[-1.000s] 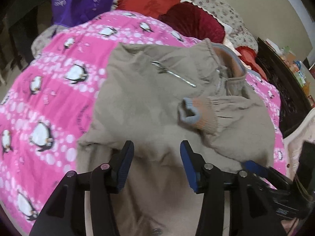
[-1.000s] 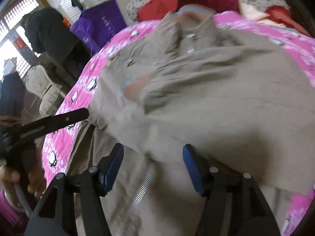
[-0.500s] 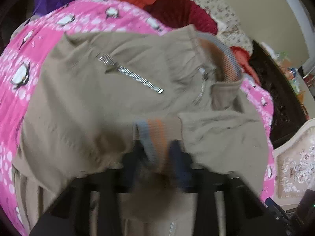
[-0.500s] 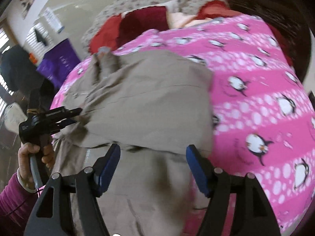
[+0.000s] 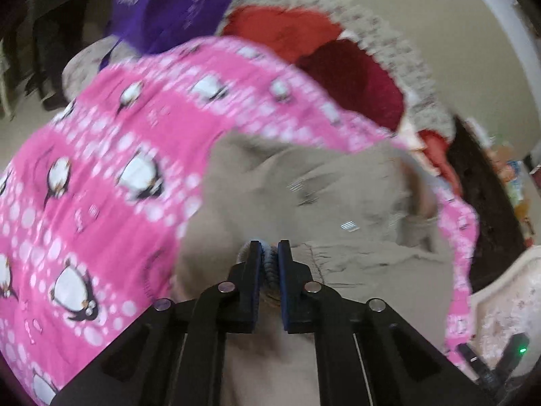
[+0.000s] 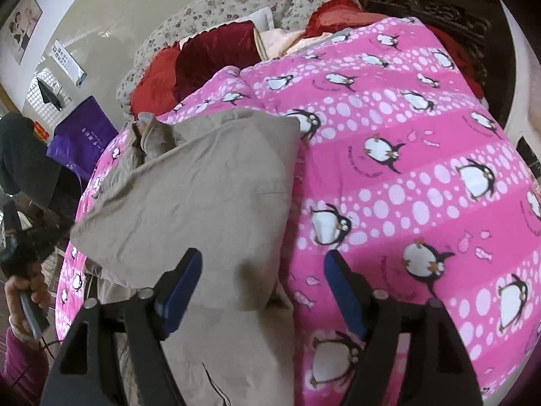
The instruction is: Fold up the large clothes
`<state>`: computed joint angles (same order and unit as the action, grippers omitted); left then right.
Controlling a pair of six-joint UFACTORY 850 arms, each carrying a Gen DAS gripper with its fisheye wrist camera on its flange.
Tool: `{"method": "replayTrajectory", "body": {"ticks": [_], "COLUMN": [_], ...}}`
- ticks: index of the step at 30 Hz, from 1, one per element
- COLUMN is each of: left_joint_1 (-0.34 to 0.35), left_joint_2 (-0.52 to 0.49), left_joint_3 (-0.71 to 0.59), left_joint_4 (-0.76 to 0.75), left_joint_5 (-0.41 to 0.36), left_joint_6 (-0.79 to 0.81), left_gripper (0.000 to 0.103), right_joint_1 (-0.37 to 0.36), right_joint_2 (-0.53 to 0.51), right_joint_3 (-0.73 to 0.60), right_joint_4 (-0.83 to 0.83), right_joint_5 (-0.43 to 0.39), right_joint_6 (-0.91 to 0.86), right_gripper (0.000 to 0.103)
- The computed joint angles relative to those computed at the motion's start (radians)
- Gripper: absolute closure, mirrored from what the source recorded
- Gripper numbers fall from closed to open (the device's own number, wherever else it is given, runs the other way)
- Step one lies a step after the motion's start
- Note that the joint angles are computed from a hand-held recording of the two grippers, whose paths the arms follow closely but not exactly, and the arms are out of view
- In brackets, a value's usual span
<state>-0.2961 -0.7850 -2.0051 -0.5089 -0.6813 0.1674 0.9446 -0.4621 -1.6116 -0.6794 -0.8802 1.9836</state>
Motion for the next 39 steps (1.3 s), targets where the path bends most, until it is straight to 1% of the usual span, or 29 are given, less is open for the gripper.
{"method": "replayTrajectory", "body": {"ticks": [1, 3, 5, 7, 9, 10, 11, 12, 13, 15, 16, 17, 18, 19, 20, 22, 23, 24, 25, 27, 30, 31, 33, 34, 36, 39], "left_joint_1": [-0.004, -0.001, -0.006, -0.016, -0.025, -0.028, -0.030, -0.030, -0.030, -0.031, -0.033, -0.035, -0.036, -0.037, -0.038, -0.039, -0.035, -0.033, -0.031, -0.027, -0.027, -0.029, -0.037, -0.047, -0.068, -0.101], "left_joint_2": [-0.003, 0.005, 0.015, 0.026, 0.028, 0.026, 0.023, 0.021, 0.019, 0.012, 0.000, -0.015, -0.025, -0.037, -0.038, -0.021, -0.007, 0.004, 0.020, 0.062, 0.119, 0.135, 0.131, 0.120, 0.099, 0.051], "left_joint_3": [0.008, 0.041, 0.064, 0.078, 0.075, 0.070, 0.065, 0.062, 0.058, 0.052, 0.042, 0.027, 0.016, 0.005, 0.005, 0.026, 0.040, 0.050, 0.063, 0.105, 0.169, 0.190, 0.186, 0.175, 0.165, 0.132], "left_joint_4": [0.035, 0.032, 0.028, 0.057, 0.078, 0.088, 0.095, 0.100, 0.103, 0.112, 0.123, 0.125, 0.121, 0.113, 0.115, 0.119, 0.102, 0.096, 0.093, 0.058, -0.038, -0.091, -0.104, -0.079, 0.005, 0.203], "left_joint_5": [0.006, 0.009, 0.021, 0.045, 0.050, 0.050, 0.049, 0.049, 0.046, 0.046, 0.036, 0.019, 0.004, -0.018, -0.024, -0.016, -0.009, -0.005, 0.003, 0.041, 0.092, 0.097, 0.079, 0.065, 0.064, 0.024], "left_joint_6": [-0.022, -0.013, 0.005, 0.007, 0.001, -0.001, -0.003, -0.004, -0.007, -0.017, -0.029, -0.038, -0.039, -0.042, -0.046, -0.045, -0.028, -0.024, -0.025, 0.008, 0.110, 0.163, 0.185, 0.177, 0.130, -0.001], "left_gripper": [0.103, 0.103, 0.103, 0.103, 0.103, 0.103, 0.103, 0.103, 0.103, 0.103, 0.103, 0.103, 0.103, 0.103, 0.103, 0.103, 0.102, 0.092, 0.086, 0.085, 0.084, 0.084, 0.084, 0.084, 0.084, 0.084], "right_joint_1": [-0.007, -0.025, -0.051, -0.082, -0.112, -0.127, -0.140, -0.147, -0.146, -0.121, -0.110, -0.108, -0.117, -0.129, -0.135, -0.132, -0.126, -0.117, -0.106, -0.084, -0.057, -0.047, -0.040, -0.041, -0.042, -0.043], "right_joint_2": [-0.014, -0.033, -0.044, -0.063, -0.082, -0.089, -0.094, -0.095, -0.100, -0.110, -0.122, -0.140, -0.158, -0.171, -0.177, -0.172, -0.169, -0.165, -0.156, -0.140, -0.154, -0.164, -0.186, -0.199, -0.221, -0.244], "right_joint_3": [-0.016, -0.034, -0.035, -0.043, -0.045, -0.042, -0.038, -0.034, -0.043, -0.078, -0.104, -0.131, -0.151, -0.156, -0.155, -0.150, -0.158, -0.168, -0.176, -0.181, -0.231, -0.249, -0.271, -0.281, -0.288, -0.282], "right_joint_4": [0.011, 0.030, 0.036, 0.065, 0.097, 0.118, 0.146, 0.155, 0.147, 0.054, 0.029, 0.045, 0.096, 0.145, 0.173, 0.172, 0.161, 0.150, 0.140, 0.115, 0.126, 0.129, 0.157, 0.184, 0.215, 0.253], "right_joint_5": [-0.011, -0.024, -0.006, 0.013, 0.055, 0.087, 0.125, 0.155, 0.150, 0.063, 0.000, -0.055, -0.085, -0.088, -0.086, -0.089, -0.110, -0.136, -0.152, -0.141, -0.140, -0.134, -0.112, -0.109, -0.121, -0.126], "right_joint_6": [-0.024, -0.052, -0.051, -0.070, -0.102, -0.126, -0.155, -0.167, -0.164, -0.133, -0.143, -0.171, -0.220, -0.262, -0.281, -0.271, -0.259, -0.244, -0.235, -0.240, -0.317, -0.336, -0.368, -0.388, -0.411, -0.425], "right_gripper": [0.021, 0.021, 0.020, 0.020, 0.020, 0.022, 0.044, 0.083, 0.093, 0.095, 0.096, 0.096, 0.096, 0.096, 0.095, 0.094, 0.089, 0.084, 0.083, 0.076, 0.071, 0.071, 0.068, 0.068, 0.068, 0.068]}}
